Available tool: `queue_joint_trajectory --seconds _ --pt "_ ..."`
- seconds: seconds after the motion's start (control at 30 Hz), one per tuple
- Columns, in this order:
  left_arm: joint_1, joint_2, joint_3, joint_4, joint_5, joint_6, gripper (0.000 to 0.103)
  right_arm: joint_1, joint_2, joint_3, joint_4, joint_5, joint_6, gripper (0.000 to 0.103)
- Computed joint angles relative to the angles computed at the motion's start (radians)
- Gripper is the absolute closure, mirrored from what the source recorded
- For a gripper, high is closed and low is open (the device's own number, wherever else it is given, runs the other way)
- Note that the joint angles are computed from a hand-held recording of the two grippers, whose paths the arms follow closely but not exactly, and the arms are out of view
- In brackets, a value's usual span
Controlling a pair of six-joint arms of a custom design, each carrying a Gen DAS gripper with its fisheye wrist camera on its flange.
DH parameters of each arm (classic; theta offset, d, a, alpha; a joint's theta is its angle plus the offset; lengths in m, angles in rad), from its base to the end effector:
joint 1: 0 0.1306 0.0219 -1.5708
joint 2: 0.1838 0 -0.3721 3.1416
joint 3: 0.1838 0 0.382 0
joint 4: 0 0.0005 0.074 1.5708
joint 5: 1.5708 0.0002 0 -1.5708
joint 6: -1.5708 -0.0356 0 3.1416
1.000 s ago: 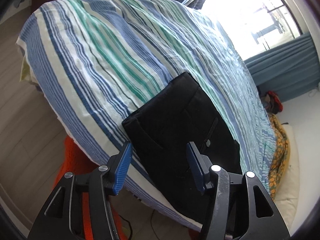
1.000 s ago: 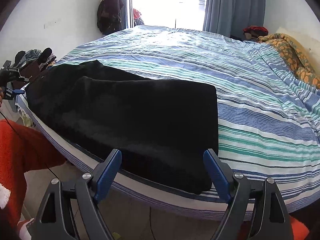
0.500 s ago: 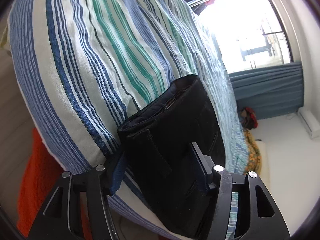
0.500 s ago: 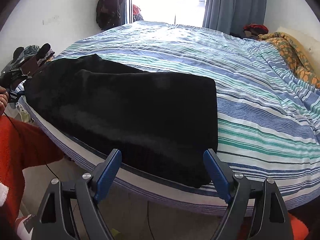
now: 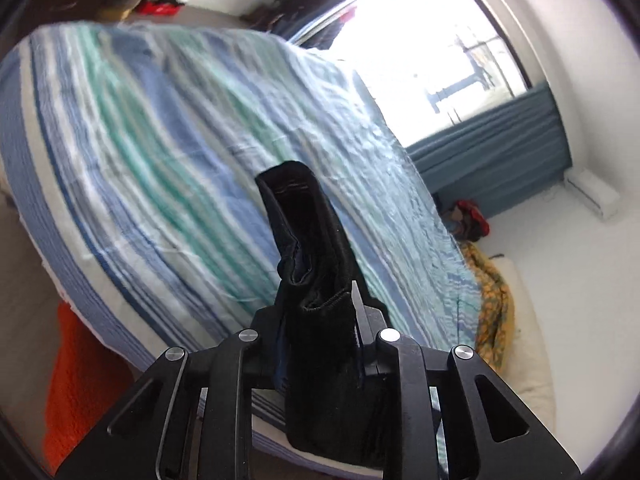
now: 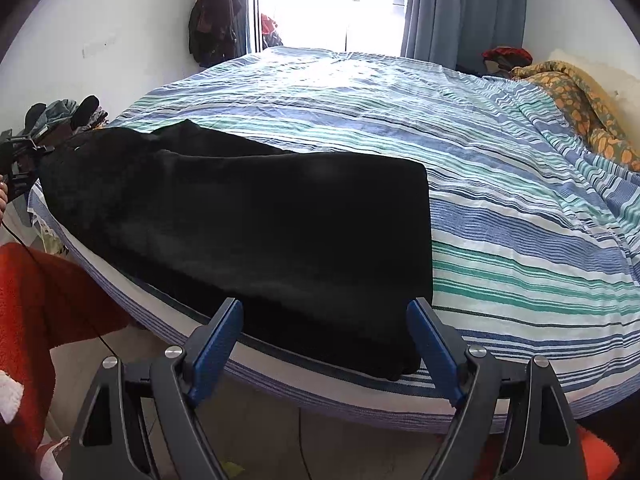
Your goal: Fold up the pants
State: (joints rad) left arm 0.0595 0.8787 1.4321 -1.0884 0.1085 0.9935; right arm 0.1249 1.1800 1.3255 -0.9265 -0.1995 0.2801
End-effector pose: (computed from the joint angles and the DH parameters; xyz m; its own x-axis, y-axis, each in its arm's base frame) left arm 0.2596 0.0111 0.6005 -0.3062 -0.8527 -0.4232 -0.4080 0.5192 -0.7510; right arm 0.3966 0.0564 0.4733 -0.5989 -0.3483 -0.7211 -0.4446 0.8935 -0.0623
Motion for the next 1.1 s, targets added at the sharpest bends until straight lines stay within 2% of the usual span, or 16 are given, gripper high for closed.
queue_joint_trajectory --seconds 0.13,0.17,0.3,0.4,0.43,0.5,0.57,0.7,0.77,0.83,0.9,0.93,0.97,1.0,1.03,1.1 --pt "-0.311 0.197 0.322 -0.117 -0.212 -0.153 0.08 -0.026 0.01 0.014 0.01 -0.024 -0.05 0.02" --pt "-0.373 0.26 0.399 -0.137 -0.239 -0.185 0.079 -0.034 0.013 0.018 0.013 -0.029 -0.065 0.02" --pt "-0.572 0.494 0.637 -0.188 -0.238 -0.281 0.079 -0.07 0.017 0.033 0.021 -0.047 -0.117 0.02" --pt "-0.659 0.63 0.712 -0.212 -0.212 -0.324 0.075 -0.097 0.01 0.032 0.032 -0.061 -0.14 0.02" --pt "-0.683 0.685 0.732 -0.227 -0.196 -0.32 0.069 -0.106 0.01 0.033 0.033 -0.066 -0.148 0.02" --pt "-0.704 0.746 0.726 -0.237 -0.153 -0.316 0.051 -0.124 0.013 0.035 0.032 -0.078 -0.164 0.02" --pt "-0.717 0.783 0.707 -0.244 -0.112 -0.312 0.049 -0.142 0.019 0.043 0.026 -0.091 -0.182 0.02" --pt "-0.714 0.705 0.641 -0.215 -0.074 -0.269 0.047 -0.196 0.009 0.054 0.031 -0.163 -0.23 0.02" --pt "-0.69 0.661 0.649 -0.218 -0.137 -0.28 0.033 -0.219 0.015 0.08 0.034 -0.224 -0.278 0.02" --pt "-0.662 0.634 0.663 -0.243 -0.24 -0.285 0.031 -0.232 0.049 0.135 0.004 -0.346 -0.346 0.02" --pt "-0.623 0.611 0.638 -0.287 -0.301 -0.286 0.033 -0.225 0.119 0.213 -0.066 -0.538 -0.395 0.02" --pt "-0.607 0.605 0.619 -0.299 -0.313 -0.289 0.039 -0.21 0.168 0.261 -0.136 -0.623 -0.394 0.02" --pt "-0.591 0.597 0.587 -0.302 -0.307 -0.291 0.052 -0.19 0.233 0.322 -0.239 -0.692 -0.37 0.02" --pt "-0.577 0.596 0.562 -0.314 -0.284 -0.294 0.058 -0.166 0.281 0.362 -0.311 -0.72 -0.361 0.02" --pt "-0.569 0.604 0.54 -0.333 -0.249 -0.299 0.071 -0.146 0.315 0.385 -0.353 -0.715 -0.361 0.02" --pt "-0.578 0.589 0.47 -0.321 -0.202 -0.319 0.076 -0.106 0.387 0.44 -0.442 -0.677 -0.323 0.02"
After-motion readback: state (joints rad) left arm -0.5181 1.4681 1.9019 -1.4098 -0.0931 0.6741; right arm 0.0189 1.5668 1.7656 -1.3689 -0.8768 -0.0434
